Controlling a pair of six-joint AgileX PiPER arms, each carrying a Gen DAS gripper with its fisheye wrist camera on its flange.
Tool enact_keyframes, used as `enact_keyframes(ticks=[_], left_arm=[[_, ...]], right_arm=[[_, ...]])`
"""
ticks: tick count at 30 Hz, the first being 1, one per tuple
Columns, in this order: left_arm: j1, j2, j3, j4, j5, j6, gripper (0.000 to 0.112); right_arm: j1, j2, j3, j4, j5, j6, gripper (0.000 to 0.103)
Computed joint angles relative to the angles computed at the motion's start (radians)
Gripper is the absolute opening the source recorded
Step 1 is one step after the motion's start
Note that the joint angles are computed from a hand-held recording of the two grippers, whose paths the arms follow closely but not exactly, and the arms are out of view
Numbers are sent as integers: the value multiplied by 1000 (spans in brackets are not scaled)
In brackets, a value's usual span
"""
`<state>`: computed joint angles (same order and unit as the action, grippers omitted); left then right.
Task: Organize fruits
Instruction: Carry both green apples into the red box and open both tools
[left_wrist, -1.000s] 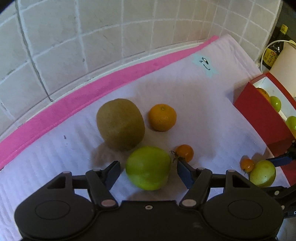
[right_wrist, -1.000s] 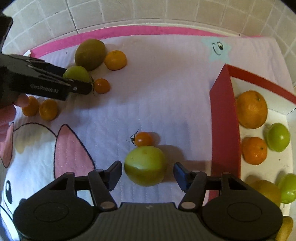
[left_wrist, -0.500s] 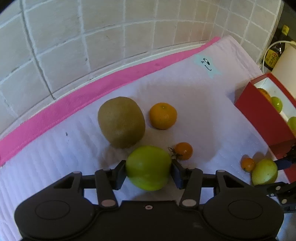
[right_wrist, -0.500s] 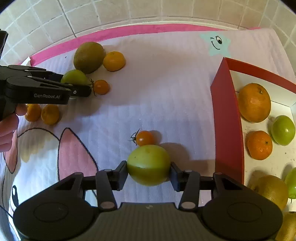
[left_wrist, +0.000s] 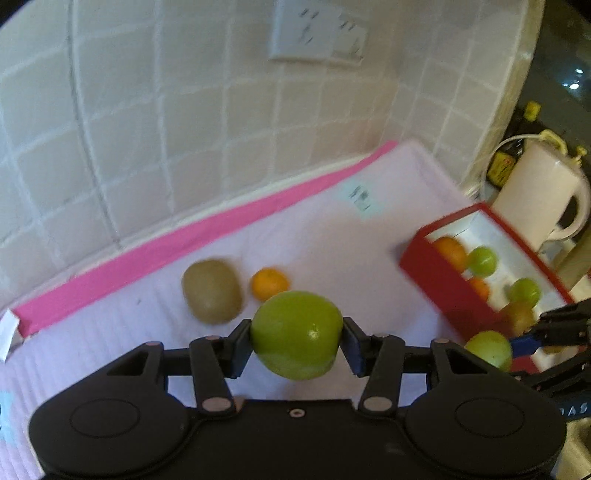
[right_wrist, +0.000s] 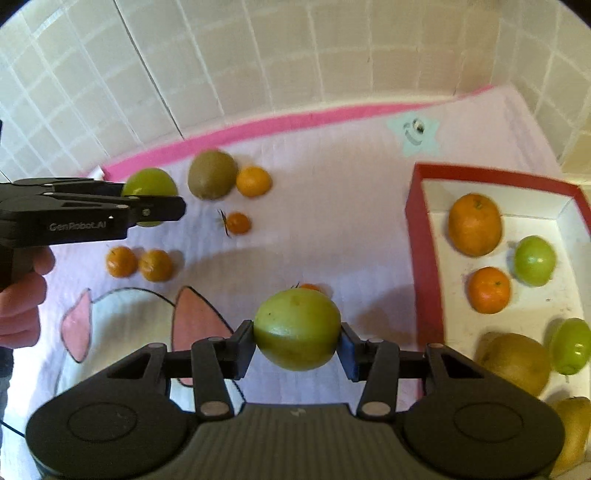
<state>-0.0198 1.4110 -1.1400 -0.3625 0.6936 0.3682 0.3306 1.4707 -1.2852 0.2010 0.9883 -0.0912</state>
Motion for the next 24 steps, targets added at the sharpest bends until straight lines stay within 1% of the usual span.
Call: enact_keyframes(ticks=[4, 8, 10, 13, 15, 19, 22, 24], left_arm=[[-125, -2, -61, 69, 1, -120, 60], [-242, 49, -137, 113, -2, -193, 60], [-313, 92, -187, 157, -3, -245, 60], [-399, 184, -282, 184, 12, -294, 60], [-438, 269, -376, 174, 49, -312, 60], [-498, 446, -583, 142, 147, -332, 60], [-542, 573, -744, 145, 219, -354, 60], [-560, 668, -872, 135, 291, -371, 60]], right_arm=[[-101, -94, 42, 47, 21, -64, 49], [-248, -171, 92, 70, 49, -121, 49], [-343, -201, 116, 81, 66, -160, 49], [-479, -216, 143, 108, 97, -226, 49], [-548, -214, 154, 116, 112, -271, 49], [-640, -196, 181, 142, 118, -351, 49], [-666, -184, 198, 165, 118, -389, 49], [-673, -180, 209, 178, 116, -410, 49]])
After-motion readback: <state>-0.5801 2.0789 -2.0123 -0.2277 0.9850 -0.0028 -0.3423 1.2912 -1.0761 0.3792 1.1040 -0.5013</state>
